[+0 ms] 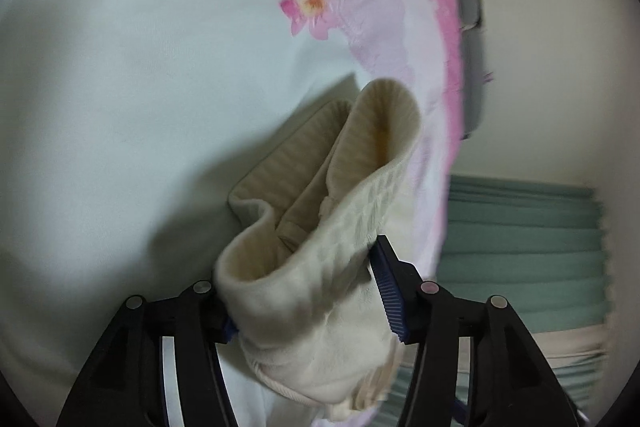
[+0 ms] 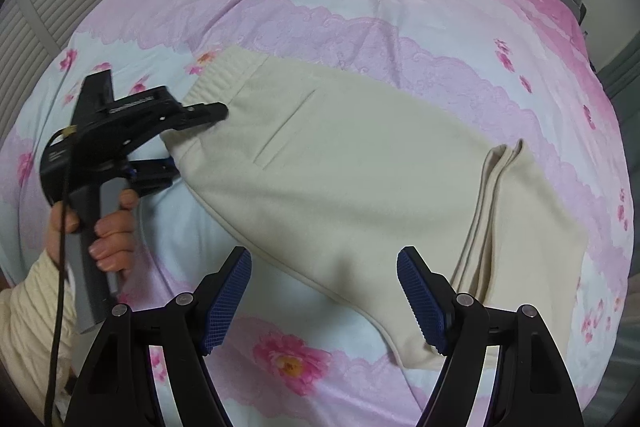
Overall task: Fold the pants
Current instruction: 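Lift the cuffs with the left gripper and fold them onto the waistband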
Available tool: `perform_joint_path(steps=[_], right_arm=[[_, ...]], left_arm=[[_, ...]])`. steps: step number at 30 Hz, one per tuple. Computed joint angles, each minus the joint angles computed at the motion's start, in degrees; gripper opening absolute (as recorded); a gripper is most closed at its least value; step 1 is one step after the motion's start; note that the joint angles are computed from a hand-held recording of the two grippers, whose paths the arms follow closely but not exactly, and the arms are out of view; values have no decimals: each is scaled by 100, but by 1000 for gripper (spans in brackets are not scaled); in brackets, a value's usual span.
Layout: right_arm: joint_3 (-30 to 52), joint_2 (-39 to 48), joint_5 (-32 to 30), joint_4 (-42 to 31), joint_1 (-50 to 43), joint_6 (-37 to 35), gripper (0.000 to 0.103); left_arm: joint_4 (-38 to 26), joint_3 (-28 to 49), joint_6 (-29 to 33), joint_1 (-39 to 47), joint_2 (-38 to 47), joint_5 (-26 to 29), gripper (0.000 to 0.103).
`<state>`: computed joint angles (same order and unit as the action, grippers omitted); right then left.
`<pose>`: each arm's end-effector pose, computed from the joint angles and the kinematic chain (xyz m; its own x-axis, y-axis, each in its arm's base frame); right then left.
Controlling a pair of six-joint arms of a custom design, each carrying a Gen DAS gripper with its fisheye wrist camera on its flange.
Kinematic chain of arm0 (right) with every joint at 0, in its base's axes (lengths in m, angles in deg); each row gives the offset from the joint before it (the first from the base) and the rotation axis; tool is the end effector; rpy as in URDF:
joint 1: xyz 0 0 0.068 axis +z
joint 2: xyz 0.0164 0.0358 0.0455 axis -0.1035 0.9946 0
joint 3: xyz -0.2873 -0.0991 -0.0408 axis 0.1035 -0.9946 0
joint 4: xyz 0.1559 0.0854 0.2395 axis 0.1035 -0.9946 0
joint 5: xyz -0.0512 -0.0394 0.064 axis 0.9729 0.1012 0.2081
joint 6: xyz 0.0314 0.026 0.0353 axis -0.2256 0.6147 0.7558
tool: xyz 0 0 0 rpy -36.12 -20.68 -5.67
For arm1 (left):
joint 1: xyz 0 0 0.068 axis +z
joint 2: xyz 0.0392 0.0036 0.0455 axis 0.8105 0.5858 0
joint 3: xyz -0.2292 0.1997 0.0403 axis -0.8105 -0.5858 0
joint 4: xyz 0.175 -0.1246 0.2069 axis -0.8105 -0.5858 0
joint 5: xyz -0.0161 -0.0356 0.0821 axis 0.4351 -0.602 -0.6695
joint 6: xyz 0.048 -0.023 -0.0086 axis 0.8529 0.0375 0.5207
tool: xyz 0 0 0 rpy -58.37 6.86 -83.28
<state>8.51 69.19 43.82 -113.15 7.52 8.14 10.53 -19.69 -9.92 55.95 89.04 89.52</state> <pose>0.1951 0.0439 0.2460 -0.8973 -0.3213 -0.3028 -0.3036 0.9470 -0.1051 0.2504 -0.0168 0.0745 -0.7958 -0.6036 0.0492 -0.3671 0.4161 -0.8320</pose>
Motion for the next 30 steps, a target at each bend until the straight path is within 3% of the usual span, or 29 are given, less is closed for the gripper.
perform_joint_path(steps=[3,7,12,17,22,26,30], right_arm=[[-26,-135,-15,-62,-153,-86,76],[32,-393,-259,-291,-662,-323,76],[159,-772,-778,-639,-1739,-1056,76],[507,-958,-1623,-1047,-3567,-2216,76],[1210,-444,-2809,-1713,-6235,-4004,76],[1796,220,-3280,-2004,-7728,-5122,76],[2487,1067,-3587,-2201,-8756,-5720,76]], left_arm=[[-1467,338,320,-424,-835,-831,46],[-2999,737,860,-855,-2078,-1600,22],[-4699,1807,1214,-1951,-2981,-2905,18],[-5337,3018,1340,-2986,-2849,-3669,17],[-5530,3914,1156,-4173,-2509,-4310,16],[-5700,5006,1197,-4998,-1595,-4742,16],[-5859,6101,1138,-5602,-632,-4941,15]])
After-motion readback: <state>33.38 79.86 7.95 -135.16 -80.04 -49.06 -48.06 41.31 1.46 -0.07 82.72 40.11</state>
